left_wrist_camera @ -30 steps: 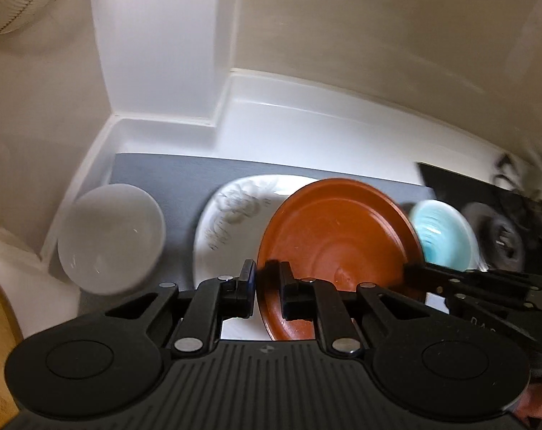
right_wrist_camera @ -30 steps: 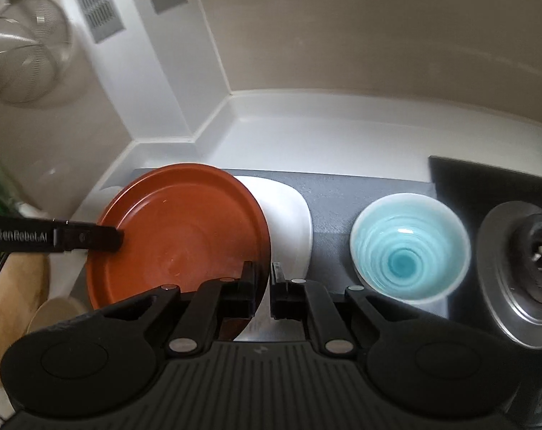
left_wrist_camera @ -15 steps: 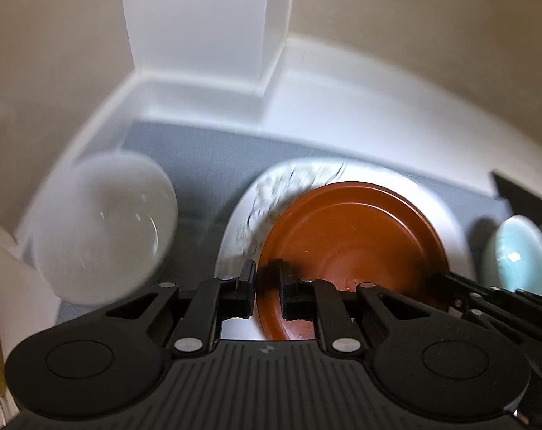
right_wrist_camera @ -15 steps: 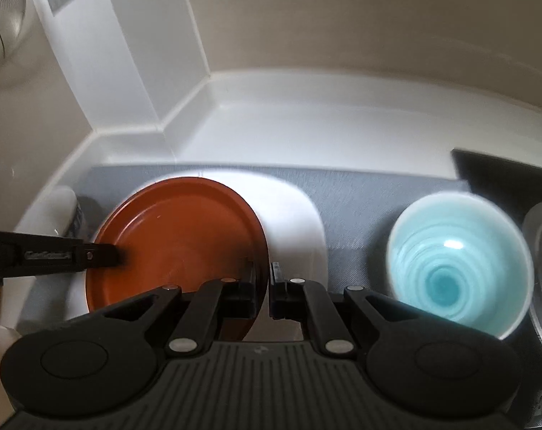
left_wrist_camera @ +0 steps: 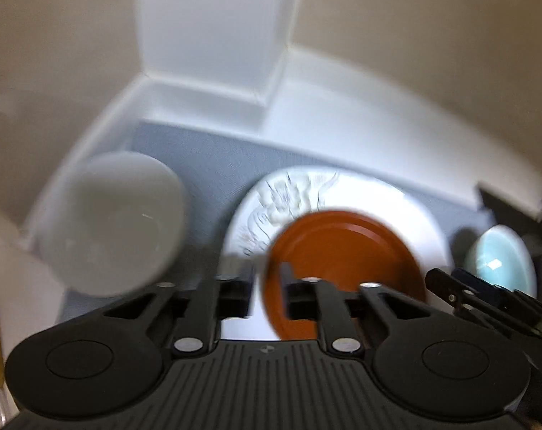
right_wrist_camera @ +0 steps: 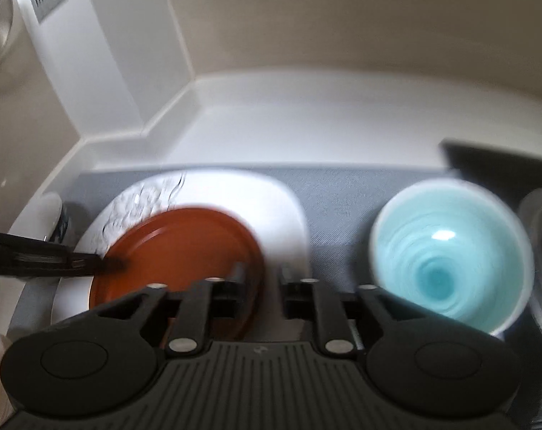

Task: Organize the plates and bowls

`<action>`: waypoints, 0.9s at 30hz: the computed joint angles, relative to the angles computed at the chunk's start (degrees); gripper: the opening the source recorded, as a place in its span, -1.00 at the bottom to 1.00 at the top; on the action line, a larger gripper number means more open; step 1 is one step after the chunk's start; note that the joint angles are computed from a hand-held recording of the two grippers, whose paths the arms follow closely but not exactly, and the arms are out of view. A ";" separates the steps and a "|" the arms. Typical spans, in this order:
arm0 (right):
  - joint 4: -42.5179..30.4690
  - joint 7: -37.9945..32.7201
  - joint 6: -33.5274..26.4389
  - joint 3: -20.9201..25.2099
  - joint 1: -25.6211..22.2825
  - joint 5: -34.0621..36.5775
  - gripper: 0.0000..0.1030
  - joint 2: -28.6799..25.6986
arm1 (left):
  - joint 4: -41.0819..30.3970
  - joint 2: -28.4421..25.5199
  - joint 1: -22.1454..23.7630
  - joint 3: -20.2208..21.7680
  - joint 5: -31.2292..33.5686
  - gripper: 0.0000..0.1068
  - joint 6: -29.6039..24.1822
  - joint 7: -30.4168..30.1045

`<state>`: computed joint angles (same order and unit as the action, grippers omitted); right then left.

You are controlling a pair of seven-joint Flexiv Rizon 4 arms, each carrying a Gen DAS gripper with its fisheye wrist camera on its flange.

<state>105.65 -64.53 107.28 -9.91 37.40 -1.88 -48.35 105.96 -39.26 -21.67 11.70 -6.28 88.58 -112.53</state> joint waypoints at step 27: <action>-28.14 -8.10 -28.81 46.56 -24.62 -33.97 -0.25 -17.09 | 14.70 0.79 27.29 -18.94 -8.14 -0.64 13.68 1.79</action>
<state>77.51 -72.64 78.47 36.66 12.78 -35.85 -65.44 120.66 -38.48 5.62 -7.24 -14.42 102.26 -110.74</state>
